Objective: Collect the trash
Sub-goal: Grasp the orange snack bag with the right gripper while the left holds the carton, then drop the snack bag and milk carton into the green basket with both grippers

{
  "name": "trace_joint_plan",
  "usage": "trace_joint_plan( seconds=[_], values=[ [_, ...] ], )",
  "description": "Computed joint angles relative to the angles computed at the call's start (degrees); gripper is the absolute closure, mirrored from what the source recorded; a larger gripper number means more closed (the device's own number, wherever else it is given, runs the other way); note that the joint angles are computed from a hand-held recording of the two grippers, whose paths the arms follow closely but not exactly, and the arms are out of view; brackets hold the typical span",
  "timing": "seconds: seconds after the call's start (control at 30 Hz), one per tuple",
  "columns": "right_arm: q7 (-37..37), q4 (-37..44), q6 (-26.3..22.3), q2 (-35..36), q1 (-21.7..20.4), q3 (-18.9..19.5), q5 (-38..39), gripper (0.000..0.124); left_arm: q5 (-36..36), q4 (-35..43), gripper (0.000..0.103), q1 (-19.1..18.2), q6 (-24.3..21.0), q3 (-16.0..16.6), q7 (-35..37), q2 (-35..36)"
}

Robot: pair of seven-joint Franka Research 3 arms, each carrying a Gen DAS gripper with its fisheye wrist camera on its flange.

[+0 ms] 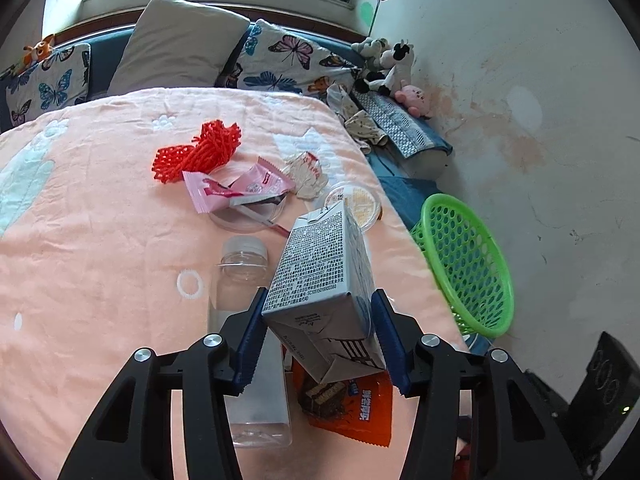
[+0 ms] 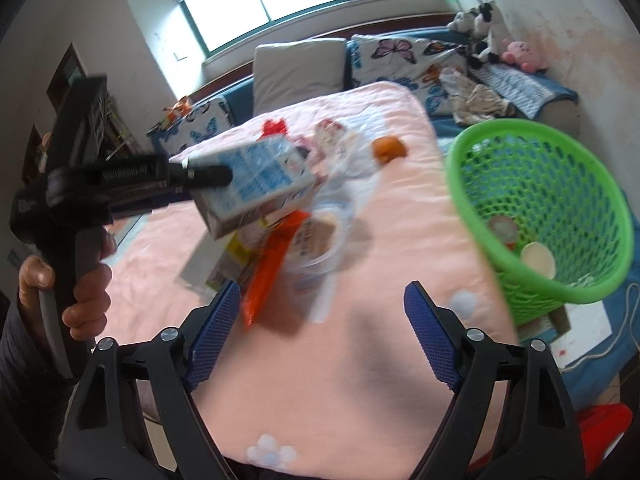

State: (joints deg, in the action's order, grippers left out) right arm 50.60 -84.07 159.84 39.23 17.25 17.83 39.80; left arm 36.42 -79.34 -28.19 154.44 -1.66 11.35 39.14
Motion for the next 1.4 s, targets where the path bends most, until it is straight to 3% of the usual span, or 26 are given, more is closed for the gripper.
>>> trace_joint_plan(
  seconds=[0.23, 0.43, 0.57, 0.67, 0.87, 1.1, 1.4],
  values=[
    [2.8, 4.2, -3.8, 3.3, 2.5, -0.8, -2.4, 0.052, 5.6, -6.5, 0.053, -1.7, 3.3, 2.4, -5.6, -5.6],
    [6.0, 9.2, -6.1, 6.9, 4.8, -1.7, -4.7, 0.062, 11.3, -10.7, 0.053, -1.7, 4.6, 2.5, -9.9, -9.6],
    [8.0, 12.6, -7.2, 9.3, 5.7, -2.1, -6.3, 0.073, 14.2, -12.5, 0.053, -1.1, 4.9, 1.8, -11.8, -11.3],
    [9.2, 13.9, -7.6, 10.3, 6.1, -2.3, -7.2, 0.088, 15.7, -13.2, 0.053, -0.6, 4.9, 1.2, -12.8, -12.0],
    [8.2, 11.0, -4.4, 8.8, 5.0, -1.0, -6.6, 0.108, 16.4, -13.1, 0.053, 0.4, 4.6, 0.0, -13.2, -12.0],
    [4.2, 6.2, -1.8, 5.2, 2.0, 1.2, -3.6, 0.111, 15.7, -11.6, 0.053, 0.6, 4.5, -0.6, -11.9, -11.1],
    [-0.6, 0.8, 2.2, 0.1, -1.5, 1.9, 1.4, 0.111, 12.0, -4.3, 0.053, -0.4, 3.4, -1.2, -6.2, -6.7]
  ],
)
